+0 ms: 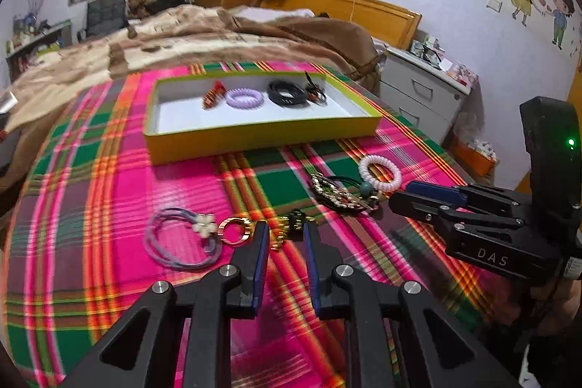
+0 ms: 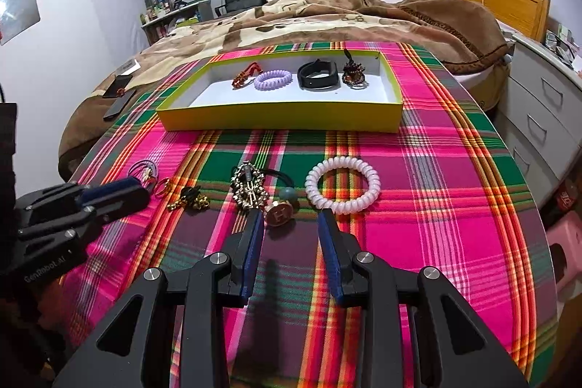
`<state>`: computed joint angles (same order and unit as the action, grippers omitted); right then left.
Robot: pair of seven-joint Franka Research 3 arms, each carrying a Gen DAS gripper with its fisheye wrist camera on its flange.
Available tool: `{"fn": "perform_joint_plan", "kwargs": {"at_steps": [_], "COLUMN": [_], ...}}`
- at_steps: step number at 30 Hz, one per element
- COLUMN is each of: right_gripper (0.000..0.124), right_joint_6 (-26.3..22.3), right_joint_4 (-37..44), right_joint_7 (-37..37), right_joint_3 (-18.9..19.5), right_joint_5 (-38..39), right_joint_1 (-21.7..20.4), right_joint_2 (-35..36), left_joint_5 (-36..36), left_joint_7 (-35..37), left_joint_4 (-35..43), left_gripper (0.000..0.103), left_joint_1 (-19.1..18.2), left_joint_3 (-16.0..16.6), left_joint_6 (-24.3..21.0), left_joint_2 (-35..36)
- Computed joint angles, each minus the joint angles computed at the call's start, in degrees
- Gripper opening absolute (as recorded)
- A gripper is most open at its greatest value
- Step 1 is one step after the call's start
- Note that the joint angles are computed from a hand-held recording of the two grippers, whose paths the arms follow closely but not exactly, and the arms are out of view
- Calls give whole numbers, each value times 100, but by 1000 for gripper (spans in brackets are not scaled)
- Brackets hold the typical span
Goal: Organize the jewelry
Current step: 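Move the left gripper toward the gold ring while the right gripper approaches the white coil bracelet, then grasp the black-and-gold beaded charm with the left gripper while the right gripper grasps the white coil bracelet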
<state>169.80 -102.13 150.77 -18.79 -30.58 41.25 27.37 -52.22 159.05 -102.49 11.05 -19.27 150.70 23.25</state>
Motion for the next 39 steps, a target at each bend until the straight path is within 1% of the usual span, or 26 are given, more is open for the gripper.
{"fn": "perform_joint_plan", "kwargs": {"at_steps": [4, 8, 10, 11, 13, 16, 19, 22, 24, 27, 28, 31, 34, 36, 38, 39], "right_gripper": [32, 32, 32, 32, 32, 32, 32, 32, 32, 32, 32, 32, 32, 32, 32, 32], "right_joint_6": [36, 17, 20, 13, -5, -123, -310, -328, -390, -340, -372, -555, -881, -1084, -1184, -1273], "right_joint_4": [4, 19, -6, -6, -5, 28, 100, 131, 172, 202, 237, 369, 563, 706, 798, 871], "right_joint_7": [20, 14, 1, -27, -21, 97, 118, 37, 53, 34, 3, -82, -200, -359, -532, -562], "right_joint_3": [-49, -59, -51, -30, -52, -100, 31, 197, 174, 177, 190, 298, 432, 597, 743, 723], "right_joint_5": [-29, 12, 37, 57, 53, 42, 151, 262, 218, 95, 80, 170, 330, 505, 670, 653], "right_joint_1": [15, -19, -45, -69, -57, -43, -201, -383, -361, -352, -358, -473, -633, -793, -926, -903], "right_joint_2": [-4, 10, -7, -9, -7, 16, 44, 49, 55, 54, 71, 133, 234, 311, 367, 397], "left_joint_5": [408, 877, 1068, 1246, 1569, 1633, 1750, 1820, 1806, 1763, 1752, 1703, 1638, 1594, 1561, 1555], "left_joint_7": [-388, -706, -864, -1065, -1475, -1574, -1618, -1667, -1680, -1665, -1662, -1635, -1609, -1584, -1567, -1568], "left_joint_4": [166, 249, 284, 333, 437, 507, 457, 450, 469, 480, 482, 472, 462, 467, 479, 490], "left_gripper": [19, 19, 19, 19, 22, 22, 22, 22, 21, 21, 19, 18, 15, 14, 13, 13], "left_joint_1": [-150, -287, -288, -335, -389, -217, -168, -117, -65, -3, 8, 42, 64, 77, 81, 69], "left_joint_3": [69, 69, 39, 80, 139, -30, -106, -173, -223, -270, -276, -290, -293, -292, -282, -274], "left_joint_6": [-88, 110, 152, 138, 100, 36, 133, 167, 131, 88, 79, 49, 16, -21, -59, -67], "left_joint_2": [131, 243, 295, 343, 440, 509, 495, 503, 519, 527, 528, 517, 505, 502, 504, 511]}}
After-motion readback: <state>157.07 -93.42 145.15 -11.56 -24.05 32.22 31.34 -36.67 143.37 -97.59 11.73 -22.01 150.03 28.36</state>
